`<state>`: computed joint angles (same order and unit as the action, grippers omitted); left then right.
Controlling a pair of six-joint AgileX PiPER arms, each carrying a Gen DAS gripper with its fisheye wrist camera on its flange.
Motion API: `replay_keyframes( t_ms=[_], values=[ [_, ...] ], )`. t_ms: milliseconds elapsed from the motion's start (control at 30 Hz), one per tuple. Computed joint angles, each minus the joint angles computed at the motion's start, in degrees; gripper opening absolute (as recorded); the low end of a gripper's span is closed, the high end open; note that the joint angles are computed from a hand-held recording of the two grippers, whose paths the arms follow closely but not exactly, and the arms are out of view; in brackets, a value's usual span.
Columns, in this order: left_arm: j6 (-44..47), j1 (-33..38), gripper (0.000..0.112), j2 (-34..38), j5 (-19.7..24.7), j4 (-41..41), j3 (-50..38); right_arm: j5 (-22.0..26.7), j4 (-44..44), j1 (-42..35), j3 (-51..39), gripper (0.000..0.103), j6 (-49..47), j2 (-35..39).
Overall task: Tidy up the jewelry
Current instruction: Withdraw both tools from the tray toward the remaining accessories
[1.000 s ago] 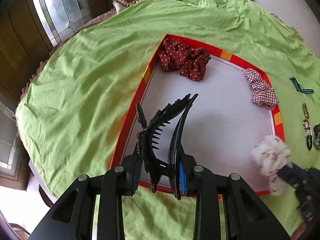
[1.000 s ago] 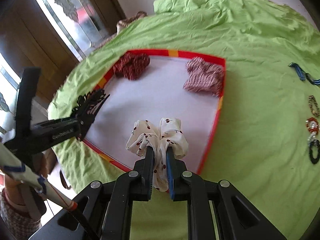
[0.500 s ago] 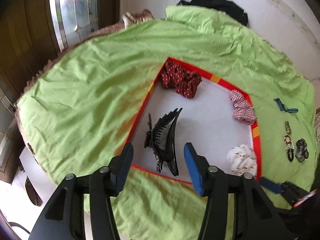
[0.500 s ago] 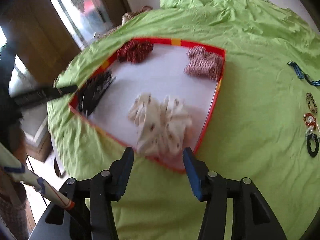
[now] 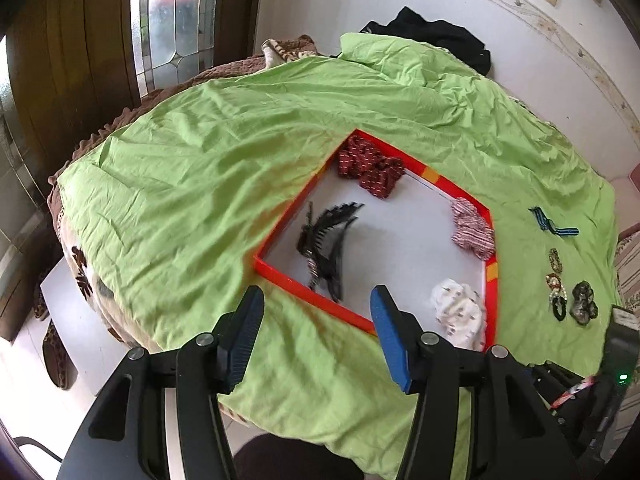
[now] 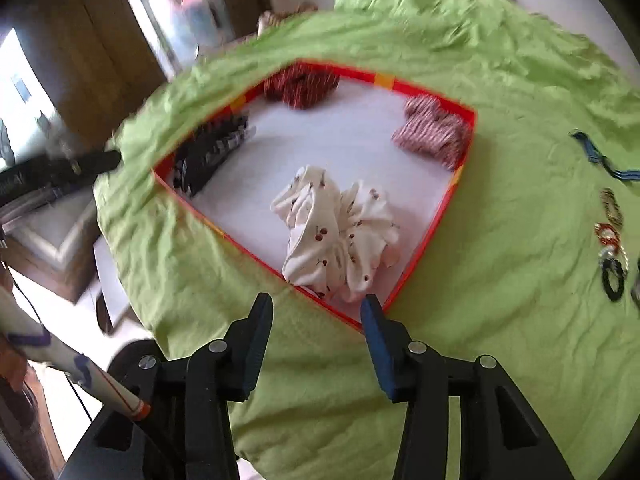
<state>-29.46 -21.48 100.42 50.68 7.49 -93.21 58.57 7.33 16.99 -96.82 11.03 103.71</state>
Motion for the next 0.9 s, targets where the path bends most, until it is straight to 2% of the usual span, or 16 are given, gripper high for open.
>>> replay_keyframes(
  t_ms=[67, 133, 233, 333, 533, 733, 900],
  values=[
    [-2.5, -2.5, 0.054, -1.5, -0.5, 1.8, 1.6, -3.5, -0.7, -0.5, 4.9, 0.064, 2.0, -4.6],
    [-6.3, -5.7, 0.055, -2.5, -0.7, 5.5, 2.6, -6.0, -3.8, -0.8, 10.2, 0.068, 5.0, -9.6],
    [-11.2, -11.2, 0.058, -2.9, 0.1, 10.8, 3.2, -5.5, -7.1, -2.8, 15.6, 0.069, 7.5, -14.6],
    [-13.6, -16.7, 0.060, -1.5, 2.4, 15.6, 1.6, -4.2, -5.3, -7.5, 21.1, 0.069, 7.2, -18.7],
    [-13.8, -23.6, 0.060, 1.5, 7.7, 19.9, -3.0, -5.5, -5.9, -15.3, 31.1, 0.069, 7.3, -27.8],
    [-14.5, -28.7, 0.061, 3.1, 12.7, 23.7, -6.7, -7.0, -8.3, -20.1, 34.7, 0.072, 6.1, -32.2],
    [-13.9, -31.9, 0.062, 5.8, 16.3, 25.5, -11.5, -8.0, -4.6, -26.0, 36.5, 0.072, 1.1, -34.5]
  ],
)
